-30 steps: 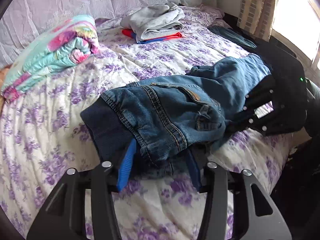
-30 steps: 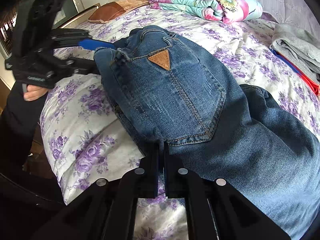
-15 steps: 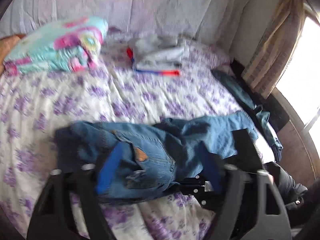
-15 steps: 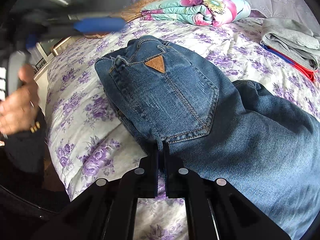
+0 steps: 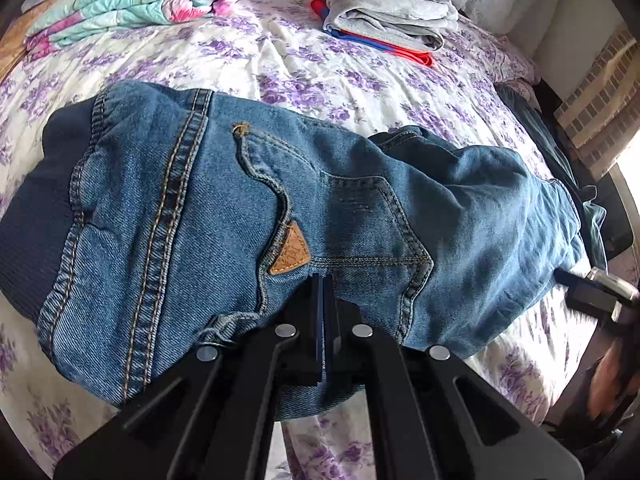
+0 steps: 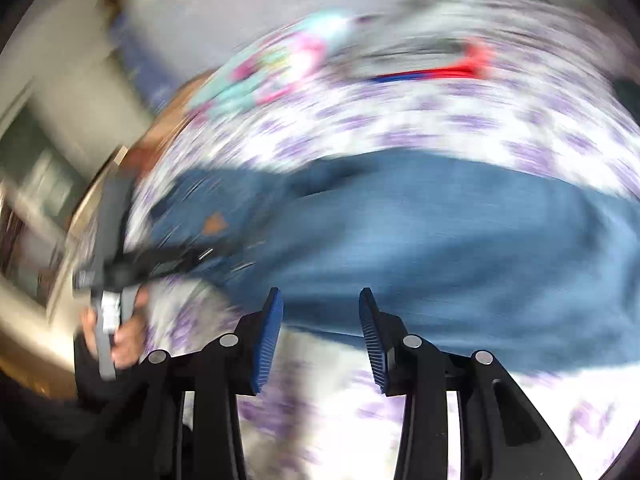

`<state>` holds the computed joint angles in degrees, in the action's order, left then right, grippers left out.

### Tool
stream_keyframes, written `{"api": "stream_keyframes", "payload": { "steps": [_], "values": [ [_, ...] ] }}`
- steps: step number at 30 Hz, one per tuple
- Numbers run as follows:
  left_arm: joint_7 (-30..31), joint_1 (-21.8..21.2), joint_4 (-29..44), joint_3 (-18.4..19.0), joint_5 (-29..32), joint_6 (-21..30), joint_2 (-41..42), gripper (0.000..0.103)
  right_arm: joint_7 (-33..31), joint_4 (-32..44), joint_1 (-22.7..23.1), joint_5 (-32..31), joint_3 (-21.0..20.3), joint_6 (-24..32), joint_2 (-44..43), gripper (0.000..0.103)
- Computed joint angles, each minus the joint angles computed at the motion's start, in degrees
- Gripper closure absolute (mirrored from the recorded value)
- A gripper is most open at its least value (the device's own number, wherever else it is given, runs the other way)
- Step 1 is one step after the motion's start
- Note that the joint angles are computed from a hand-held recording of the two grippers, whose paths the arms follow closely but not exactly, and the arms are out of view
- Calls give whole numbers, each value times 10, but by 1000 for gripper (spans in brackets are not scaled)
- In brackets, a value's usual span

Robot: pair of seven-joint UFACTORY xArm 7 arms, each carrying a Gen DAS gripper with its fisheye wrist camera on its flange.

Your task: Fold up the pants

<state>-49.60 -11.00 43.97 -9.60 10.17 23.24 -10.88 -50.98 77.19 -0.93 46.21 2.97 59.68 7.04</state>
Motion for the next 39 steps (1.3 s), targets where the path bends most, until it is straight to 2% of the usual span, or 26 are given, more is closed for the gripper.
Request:
{"api": "stream_keyframes", "payload": {
  "steps": [4, 6, 8, 11, 19, 22, 23, 25, 28, 31, 34, 37, 39],
  "values": [
    [-3, 5, -2, 0, 15, -14, 2, 101, 176, 76, -57, -25, -50, -56, 64, 61],
    [-3, 6, -6, 0, 16, -21, 1, 101, 232, 128, -81, -46, -59, -67, 106, 61],
    [-3, 7, -8, 0, 16, -26, 1, 101, 276, 168, -98, -64, -60, -69, 139, 61],
    [-1, 7, -8, 0, 15, -28, 1, 101, 309, 225, -126, -66, -42, -38, 188, 61],
    [-2, 9, -11, -1, 16, -28, -2, 101, 358, 293, -153, -110, 4, -30, 257, 61],
    [-4, 10, -10, -3, 20, -28, -2, 101, 377, 327, -160, -106, 21, -34, 289, 61],
    [-6, 10, -9, -4, 21, -28, -2, 101, 377, 332, -162, -101, 27, -44, 295, 69],
    [-5, 9, -10, -2, 19, -29, -2, 101, 357, 324, -170, -81, 45, -74, 292, 95],
    [-3, 8, -12, -1, 14, -32, -3, 101, 314, 260, -177, -50, 58, -130, 237, 96],
    [-2, 8, -12, -1, 12, -32, -3, 101, 275, 203, -193, -3, 55, -147, 183, 96],
    [-2, 8, -12, -2, 12, -33, -4, 101, 253, 172, -202, 21, 35, -124, 161, 96],
    [-4, 9, -11, -3, 15, -31, -4, 101, 272, 171, -184, -18, 9, -121, 189, 96],
    [-6, 9, -10, -4, 17, -29, -4, 101, 283, 186, -183, -34, 9, -113, 220, 96]
  ]
}}
